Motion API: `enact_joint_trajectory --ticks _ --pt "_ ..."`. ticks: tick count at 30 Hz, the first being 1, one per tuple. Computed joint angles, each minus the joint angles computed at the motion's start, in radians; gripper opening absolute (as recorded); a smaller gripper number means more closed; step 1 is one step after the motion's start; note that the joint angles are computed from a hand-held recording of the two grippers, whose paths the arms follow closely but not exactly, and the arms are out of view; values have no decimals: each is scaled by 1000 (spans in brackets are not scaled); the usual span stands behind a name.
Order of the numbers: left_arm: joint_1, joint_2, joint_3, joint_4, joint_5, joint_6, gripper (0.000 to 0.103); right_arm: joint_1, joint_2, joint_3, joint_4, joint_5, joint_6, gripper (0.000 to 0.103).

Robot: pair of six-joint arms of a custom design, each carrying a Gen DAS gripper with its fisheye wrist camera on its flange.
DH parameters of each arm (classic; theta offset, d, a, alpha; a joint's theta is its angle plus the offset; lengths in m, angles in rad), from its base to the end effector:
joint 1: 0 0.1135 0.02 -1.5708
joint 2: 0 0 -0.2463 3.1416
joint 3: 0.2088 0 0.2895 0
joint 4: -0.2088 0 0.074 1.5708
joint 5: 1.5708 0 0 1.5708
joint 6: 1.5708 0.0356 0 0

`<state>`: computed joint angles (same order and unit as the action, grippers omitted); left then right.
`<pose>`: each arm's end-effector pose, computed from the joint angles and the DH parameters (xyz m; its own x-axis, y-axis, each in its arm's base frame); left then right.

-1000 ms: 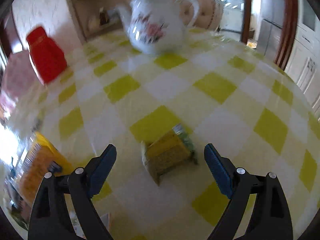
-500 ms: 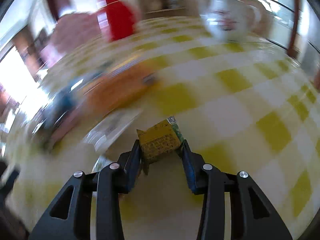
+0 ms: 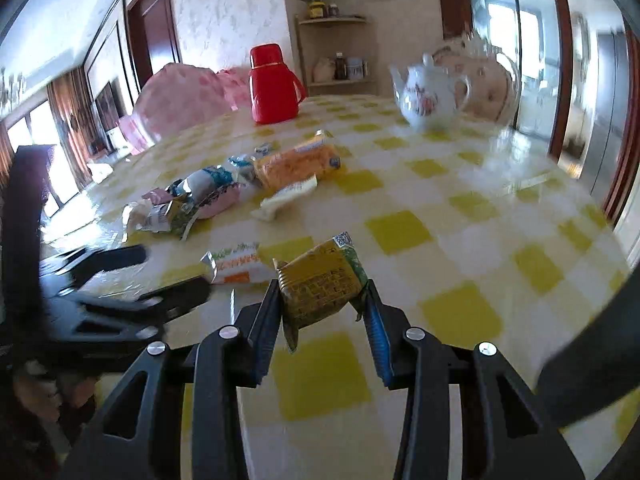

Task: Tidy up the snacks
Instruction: 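Grasp the yellow biscuit pack with the right tool while the left grasps a lemon-print packet, then carry both packets to the purple-rimmed box and release them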

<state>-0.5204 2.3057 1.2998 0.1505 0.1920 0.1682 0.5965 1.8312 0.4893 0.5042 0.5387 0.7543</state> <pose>0.3948 -0.2341 0.0069 -0.5458 0.5022 -0.6708 0.6979 0.7155 -0.0322 0.2387 0.1400 0.0116 -0.5837 0.3141 -0.7487 0.2766 0.9439 0.1804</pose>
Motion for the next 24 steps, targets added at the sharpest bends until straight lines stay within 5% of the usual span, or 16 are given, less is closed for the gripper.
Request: enact_joint_trajectory --ticks 8,10,12,24 --pt "-20 220 367 -275 18 143 101 -40 28 -10 67 -73 -1 41" --pt "-27 250 404 -296 25 172 80 -41 38 0 62 -82 -4 41" --pt "-24 227 366 -254 36 160 40 -46 46 8 61 -88 -6 41" --pt "7 55 93 -74 44 60 38 -83 65 -12 118 -155 9 41"
